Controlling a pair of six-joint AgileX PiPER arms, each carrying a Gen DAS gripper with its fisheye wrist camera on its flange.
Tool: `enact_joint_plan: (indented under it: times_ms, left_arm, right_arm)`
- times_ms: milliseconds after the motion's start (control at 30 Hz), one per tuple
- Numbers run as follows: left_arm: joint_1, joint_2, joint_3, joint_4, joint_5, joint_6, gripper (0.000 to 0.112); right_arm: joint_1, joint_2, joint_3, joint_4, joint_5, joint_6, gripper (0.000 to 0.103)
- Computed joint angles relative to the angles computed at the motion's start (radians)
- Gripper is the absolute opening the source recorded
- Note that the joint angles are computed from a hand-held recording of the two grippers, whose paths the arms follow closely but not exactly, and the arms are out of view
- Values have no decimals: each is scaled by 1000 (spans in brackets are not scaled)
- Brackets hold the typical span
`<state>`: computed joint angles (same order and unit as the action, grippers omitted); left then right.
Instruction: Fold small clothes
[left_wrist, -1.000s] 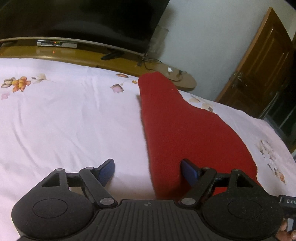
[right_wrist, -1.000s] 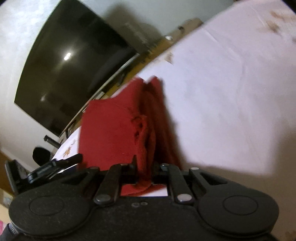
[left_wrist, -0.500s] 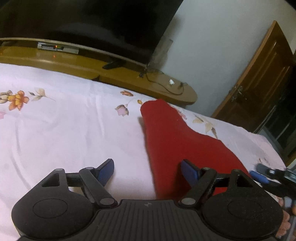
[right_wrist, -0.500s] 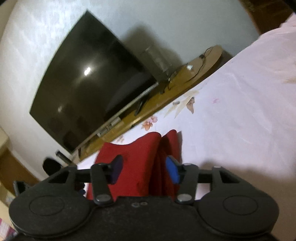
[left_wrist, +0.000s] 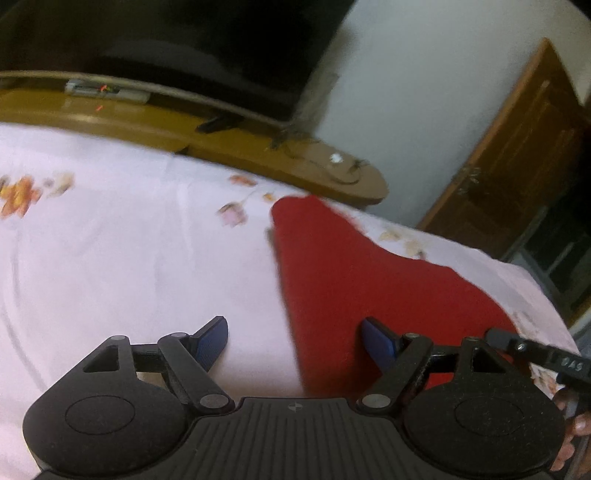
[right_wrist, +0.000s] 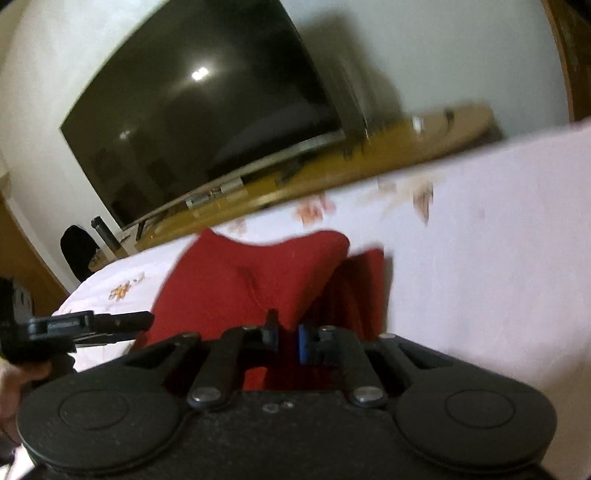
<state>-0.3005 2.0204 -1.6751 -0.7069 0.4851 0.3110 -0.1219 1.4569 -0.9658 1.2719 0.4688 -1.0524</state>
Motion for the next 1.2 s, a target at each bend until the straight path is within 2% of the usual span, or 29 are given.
enact_joint_plan:
  times_ms: [67, 167, 233, 267, 333, 433, 500, 567, 600, 633, 667, 767, 800, 900, 933, 1000, 1100, 1133, 1200]
  left_arm:
    - [-20, 11, -28, 59, 0, -29, 79]
    - [-52, 64, -111, 258, 45, -197, 79]
    - [-52, 81, -118, 251, 43, -212, 80]
    - [-55, 83, -119, 278, 40, -234, 86]
    - [-50, 86, -121, 260, 45, -210, 86]
    - [-47, 83, -137, 281, 70, -221, 86]
    - [-52, 68, -137, 309, 71, -246, 86]
    - [-48, 47, -116, 274, 39, -215, 86]
    - [-39, 44, -111, 215, 18, -169, 86]
    - [-32, 52, -122, 171, 10, -143, 86]
    - [-28, 69, -151, 167, 21, -147, 86]
    - [-26, 129, -244, 216, 77, -203, 86]
    - [-23, 142, -260, 201, 89, -196, 86]
    - [-24, 168, -285, 206, 99, -203, 86]
    - [-26, 177, -293, 214, 103, -216, 86]
    - [-30, 192, -316, 222, 114, -239, 86]
    - [-58, 207, -351, 302, 101, -292, 86]
    - [-68, 235, -403, 351, 132, -336, 86]
    - [-86, 302, -527, 428, 215, -408, 86]
  right_arm:
    - [-44, -39, 22, 58, 51, -64, 10]
    - [-65, -33, 24, 42, 55, -46, 10]
    - [-54, 48, 2, -13, 39, 21, 10]
    - [-54, 73, 10, 13, 32, -1, 10]
    - [-81, 76, 30, 107, 66, -62, 11]
    - [-67, 64, 34, 85, 53, -50, 13]
    - [-70, 60, 18, 48, 63, -13, 21]
    - [-88, 43, 17, 91, 56, -58, 31]
    - [-90, 34, 19, 139, 43, -102, 45]
    - [-98, 38, 11, 184, 46, -130, 55]
    - [-111, 58, -12, 203, 65, -119, 55]
    - [-112, 160, -141, 96, 110, 40, 50]
    - [-103, 188, -179, 35, 108, 109, 44]
    - [-98, 262, -256, -52, 135, 240, 34]
    - [-100, 269, -255, -46, 136, 239, 26]
    - [-99, 262, -219, 49, 103, 125, 9]
    - [-80, 181, -106, 271, -10, -175, 8]
    - [-69, 168, -79, 340, -39, -275, 8]
    - [-45, 168, -64, 377, -98, -355, 8]
